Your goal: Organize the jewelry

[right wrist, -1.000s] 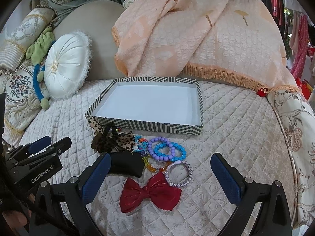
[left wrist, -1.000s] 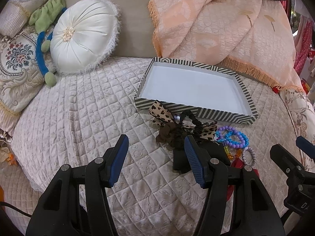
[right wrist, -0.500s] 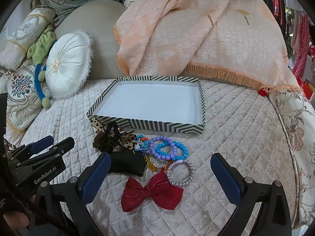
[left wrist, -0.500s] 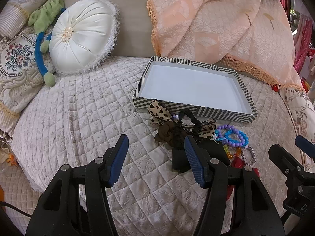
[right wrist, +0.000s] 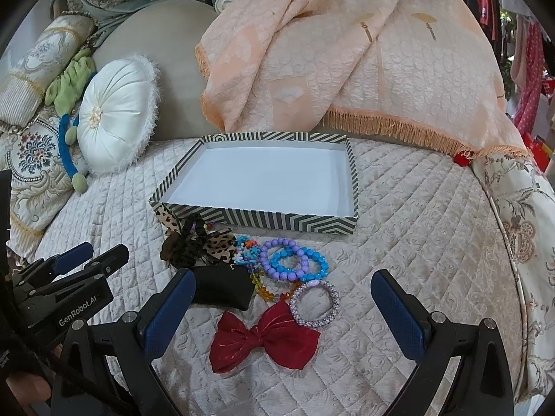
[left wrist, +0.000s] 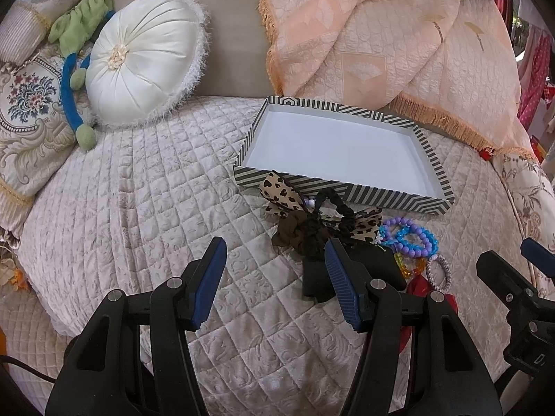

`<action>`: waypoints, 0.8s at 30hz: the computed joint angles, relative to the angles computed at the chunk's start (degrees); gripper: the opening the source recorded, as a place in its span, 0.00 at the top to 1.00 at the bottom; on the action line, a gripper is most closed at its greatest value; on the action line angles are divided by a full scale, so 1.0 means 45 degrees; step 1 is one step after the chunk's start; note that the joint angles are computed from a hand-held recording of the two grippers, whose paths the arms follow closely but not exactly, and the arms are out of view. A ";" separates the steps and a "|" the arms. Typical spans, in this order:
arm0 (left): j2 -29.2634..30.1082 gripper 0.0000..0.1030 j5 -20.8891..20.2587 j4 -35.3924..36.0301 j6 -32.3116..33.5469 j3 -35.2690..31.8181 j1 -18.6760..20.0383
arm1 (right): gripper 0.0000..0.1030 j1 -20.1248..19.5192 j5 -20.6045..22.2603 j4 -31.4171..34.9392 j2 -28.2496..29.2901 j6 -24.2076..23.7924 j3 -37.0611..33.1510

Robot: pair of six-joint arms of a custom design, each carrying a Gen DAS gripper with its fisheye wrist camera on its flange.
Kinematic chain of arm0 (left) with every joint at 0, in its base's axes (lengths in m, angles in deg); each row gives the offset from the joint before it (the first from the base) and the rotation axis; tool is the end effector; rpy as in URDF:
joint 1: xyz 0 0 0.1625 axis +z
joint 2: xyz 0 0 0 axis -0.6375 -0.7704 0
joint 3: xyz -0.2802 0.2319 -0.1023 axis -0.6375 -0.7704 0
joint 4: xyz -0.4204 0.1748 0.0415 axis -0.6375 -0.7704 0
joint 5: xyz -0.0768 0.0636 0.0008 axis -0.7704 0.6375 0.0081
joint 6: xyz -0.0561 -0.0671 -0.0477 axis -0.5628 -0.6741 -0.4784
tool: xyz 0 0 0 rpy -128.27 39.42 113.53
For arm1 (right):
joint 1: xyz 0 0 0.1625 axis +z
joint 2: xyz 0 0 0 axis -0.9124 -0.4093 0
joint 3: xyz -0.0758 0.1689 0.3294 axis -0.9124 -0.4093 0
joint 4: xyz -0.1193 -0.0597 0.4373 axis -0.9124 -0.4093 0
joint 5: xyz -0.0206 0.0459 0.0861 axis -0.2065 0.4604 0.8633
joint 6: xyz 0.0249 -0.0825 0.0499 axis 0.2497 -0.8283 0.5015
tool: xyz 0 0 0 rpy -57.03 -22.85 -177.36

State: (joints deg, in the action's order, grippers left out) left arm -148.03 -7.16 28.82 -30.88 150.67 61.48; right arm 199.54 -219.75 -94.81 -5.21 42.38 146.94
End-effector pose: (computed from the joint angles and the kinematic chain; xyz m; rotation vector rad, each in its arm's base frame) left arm -0.1410 -0.2873 0.3620 0.1990 2.2163 -0.8697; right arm 0.4191 -0.3495 0.1223 0.5527 -2.3706 0.7243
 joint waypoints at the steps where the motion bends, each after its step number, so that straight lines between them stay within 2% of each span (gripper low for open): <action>1: -0.0026 0.43 -0.0017 0.0009 -0.0007 0.0002 0.0010 | 0.02 0.0003 -0.0002 0.0022 0.0006 0.0026 -0.0008; 19: -0.0249 0.43 -0.0209 -0.0234 0.0344 -0.0303 0.0458 | 0.02 -0.0136 -0.0075 0.0116 -0.0139 0.0087 0.0050; 24: -0.0430 0.43 -0.0669 -0.1392 0.1250 -0.0287 0.1071 | 0.02 -0.0285 0.0034 0.0110 -0.0253 -0.0011 0.0172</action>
State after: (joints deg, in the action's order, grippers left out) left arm -149.97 -10.17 22.56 -25.26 149.38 66.30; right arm 198.26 -219.60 -94.32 -6.35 42.33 147.71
